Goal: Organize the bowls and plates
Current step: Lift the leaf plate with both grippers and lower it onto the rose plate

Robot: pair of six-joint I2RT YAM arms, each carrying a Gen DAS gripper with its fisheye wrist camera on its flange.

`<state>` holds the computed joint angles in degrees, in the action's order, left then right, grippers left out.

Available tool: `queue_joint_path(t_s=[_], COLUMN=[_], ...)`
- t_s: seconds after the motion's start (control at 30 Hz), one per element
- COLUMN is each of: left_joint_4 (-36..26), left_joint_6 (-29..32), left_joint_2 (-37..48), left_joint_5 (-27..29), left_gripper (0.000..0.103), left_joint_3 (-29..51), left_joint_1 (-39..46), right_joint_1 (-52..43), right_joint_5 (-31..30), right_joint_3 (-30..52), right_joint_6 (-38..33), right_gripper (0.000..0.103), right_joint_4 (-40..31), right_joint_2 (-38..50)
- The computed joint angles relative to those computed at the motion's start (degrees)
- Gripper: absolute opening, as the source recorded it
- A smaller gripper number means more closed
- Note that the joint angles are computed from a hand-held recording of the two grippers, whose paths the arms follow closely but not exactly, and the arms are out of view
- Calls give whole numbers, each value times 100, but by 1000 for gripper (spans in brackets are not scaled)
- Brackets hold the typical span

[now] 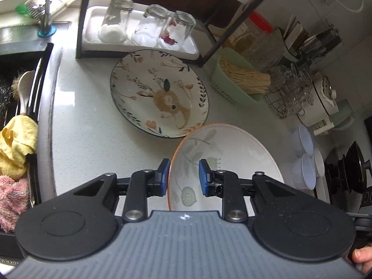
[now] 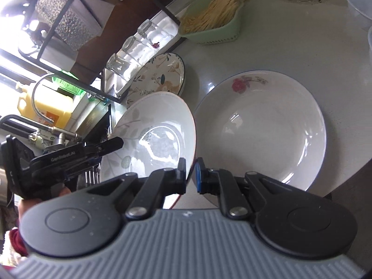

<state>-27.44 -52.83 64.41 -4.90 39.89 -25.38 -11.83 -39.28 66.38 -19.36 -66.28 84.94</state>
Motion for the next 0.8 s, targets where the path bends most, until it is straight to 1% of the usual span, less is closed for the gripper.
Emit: queue_joint_path(t_s=[0.07, 0.2, 0.37, 0.47, 0.57, 0.73, 0.8], left_joint_4=[89, 290, 478, 191, -84, -378, -631], left_joint_6=[-167, -617, -1025, -1294, -1546, -1646, -1595], left_joint_2=[421, 1161, 1931, 2534, 2954, 3459, 3651], left_joint_5=[-112, -279, -368, -535, -640, -498, -544], left_gripper=[29, 29, 29, 29, 29, 29, 29], left_joint_3=[289, 752, 1131, 1630, 2064, 2547, 2807], left_joint_1=[-224, -668, -1012, -1191, -1327, -1353, -1384], right_joint_1=[-271, -643, -899, -983, -973, -968, -934], right_joint_5=[-47, 103, 253, 349, 551, 751, 766], right_joint_3=[296, 1140, 1851, 2222, 2475, 2874, 2926], right_joint_6=[-287, -900, -1573, -1767, -1881, -2105, -2153], right_gripper=[11, 11, 11, 11, 12, 12, 13], right_joint_4=[-203, -640, -889, -1019, -1080, -1151, -1133], right_joint_2=[322, 1155, 1934, 2450, 2787, 3235, 3296])
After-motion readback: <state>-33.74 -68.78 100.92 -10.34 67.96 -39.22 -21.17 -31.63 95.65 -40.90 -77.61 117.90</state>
